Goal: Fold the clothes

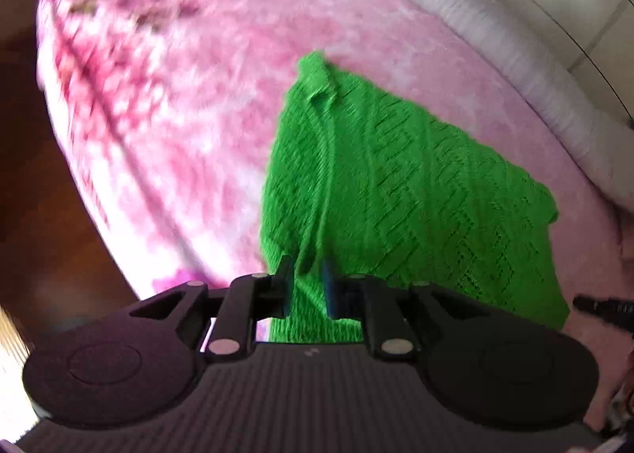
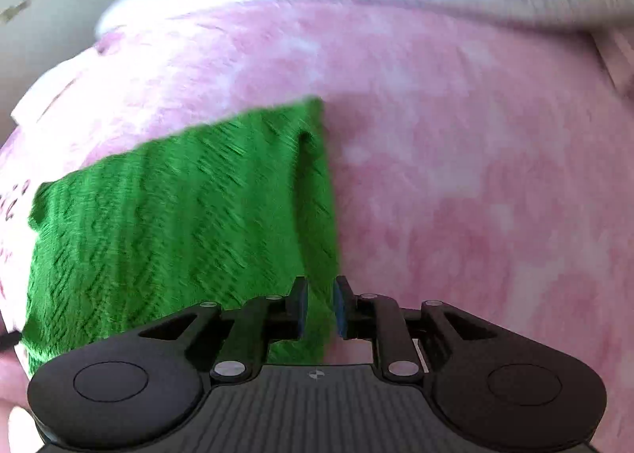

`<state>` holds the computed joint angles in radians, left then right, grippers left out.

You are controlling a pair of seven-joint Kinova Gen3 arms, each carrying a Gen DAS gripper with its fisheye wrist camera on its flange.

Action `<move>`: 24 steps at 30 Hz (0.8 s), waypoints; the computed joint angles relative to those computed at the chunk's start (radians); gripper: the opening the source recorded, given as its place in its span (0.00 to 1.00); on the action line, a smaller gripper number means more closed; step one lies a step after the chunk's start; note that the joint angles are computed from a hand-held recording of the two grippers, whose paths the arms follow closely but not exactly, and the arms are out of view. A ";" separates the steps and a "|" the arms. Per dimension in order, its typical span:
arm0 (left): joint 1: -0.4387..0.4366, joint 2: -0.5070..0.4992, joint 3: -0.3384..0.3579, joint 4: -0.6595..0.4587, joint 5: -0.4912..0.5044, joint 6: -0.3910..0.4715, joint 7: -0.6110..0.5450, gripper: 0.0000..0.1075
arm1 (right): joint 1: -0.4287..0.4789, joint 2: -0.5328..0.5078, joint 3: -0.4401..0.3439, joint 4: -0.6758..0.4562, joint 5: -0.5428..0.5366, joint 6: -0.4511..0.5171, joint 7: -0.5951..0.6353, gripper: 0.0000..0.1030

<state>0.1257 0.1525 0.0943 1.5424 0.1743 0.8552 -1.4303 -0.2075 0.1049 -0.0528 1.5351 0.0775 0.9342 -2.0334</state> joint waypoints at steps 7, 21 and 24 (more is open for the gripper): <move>-0.003 0.108 0.013 -0.090 0.014 0.107 -0.090 0.06 | 0.020 0.075 -0.009 -0.030 -0.130 0.080 0.178 0.17; -0.050 0.400 0.040 -0.524 0.033 0.020 -0.273 0.02 | 0.083 0.265 0.018 -0.341 -0.117 -0.004 0.278 0.17; -0.054 0.483 0.055 -0.598 0.022 0.119 -0.308 0.02 | 0.087 0.340 0.011 -0.374 -0.121 -0.030 0.314 0.17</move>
<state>0.0716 0.6357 0.1496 0.9447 0.1960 0.9744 -1.7385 -0.1206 0.4447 -0.0414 1.1616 -0.0438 0.9043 -1.7192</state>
